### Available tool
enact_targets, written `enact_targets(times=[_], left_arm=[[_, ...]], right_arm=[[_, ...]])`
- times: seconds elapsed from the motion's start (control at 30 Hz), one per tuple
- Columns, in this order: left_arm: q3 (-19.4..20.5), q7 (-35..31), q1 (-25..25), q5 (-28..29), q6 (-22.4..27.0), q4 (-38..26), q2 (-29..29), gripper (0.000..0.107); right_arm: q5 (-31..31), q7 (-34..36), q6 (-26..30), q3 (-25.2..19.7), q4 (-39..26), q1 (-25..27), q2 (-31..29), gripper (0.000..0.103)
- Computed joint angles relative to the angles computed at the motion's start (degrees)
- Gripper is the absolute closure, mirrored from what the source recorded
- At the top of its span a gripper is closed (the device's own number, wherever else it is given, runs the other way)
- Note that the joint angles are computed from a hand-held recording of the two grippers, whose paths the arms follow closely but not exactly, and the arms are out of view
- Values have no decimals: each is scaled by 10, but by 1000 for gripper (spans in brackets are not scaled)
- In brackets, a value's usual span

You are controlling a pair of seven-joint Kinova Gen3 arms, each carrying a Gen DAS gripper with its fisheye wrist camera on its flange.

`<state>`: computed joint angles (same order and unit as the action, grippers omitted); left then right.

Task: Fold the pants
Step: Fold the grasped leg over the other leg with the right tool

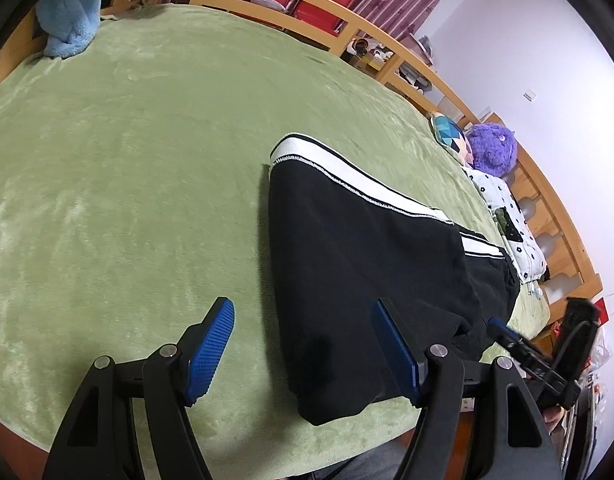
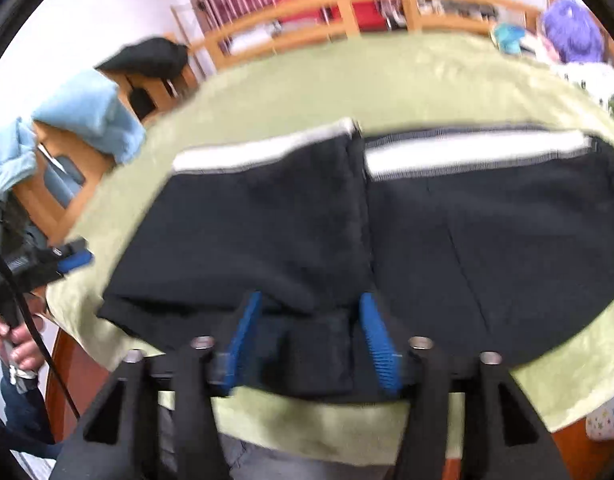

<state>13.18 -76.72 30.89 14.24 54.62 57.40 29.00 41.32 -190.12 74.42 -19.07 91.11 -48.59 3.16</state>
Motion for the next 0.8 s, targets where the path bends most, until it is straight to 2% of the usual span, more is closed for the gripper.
enact_targets(times=[0.07,0.1,0.17,0.23,0.27,0.33,0.37,0.47,0.53,0.6,0.67,0.73,0.8], left_arm=[[0,0,3,-3,8,-11,5,38],[0,-1,3,-2,8,-11,5,38],[2,-8,1,0,4,-7,2,38],[1,-10,3,-2,4,-2,-2,38],[1,-10,1,0,2,1,-4,38],[1,-8,1,1,2,1,-3,38],[1,-7,3,1,5,-2,-1,38],[7,-22,1,3,14,-8,4,38],[8,-28,0,7,21,-12,8,38],[8,-28,0,10,31,-18,15,38],[0,-15,11,0,62,-44,34,38],[-12,2,29,-20,88,-67,49,38],[-22,12,47,-43,114,-85,61,38]], right_arm=[[10,33,11,-19,-24,14,19,35],[3,49,22,-15,-38,17,33,35],[-17,52,21,25,-59,9,60,35],[-51,31,-4,47,-37,22,51,36],[-59,13,-18,43,-10,33,31,47],[-59,-27,-61,47,29,39,3,83],[-51,-34,-73,38,36,46,-6,84],[1,-60,-108,11,56,41,-47,85],[9,-86,-145,-28,73,74,-80,85],[-20,-75,-145,-42,78,93,-79,82],[-67,-62,-163,-13,90,78,-67,70],[-100,-67,-181,-3,104,77,-49,70],[-95,-53,-161,-26,96,87,-58,71]])
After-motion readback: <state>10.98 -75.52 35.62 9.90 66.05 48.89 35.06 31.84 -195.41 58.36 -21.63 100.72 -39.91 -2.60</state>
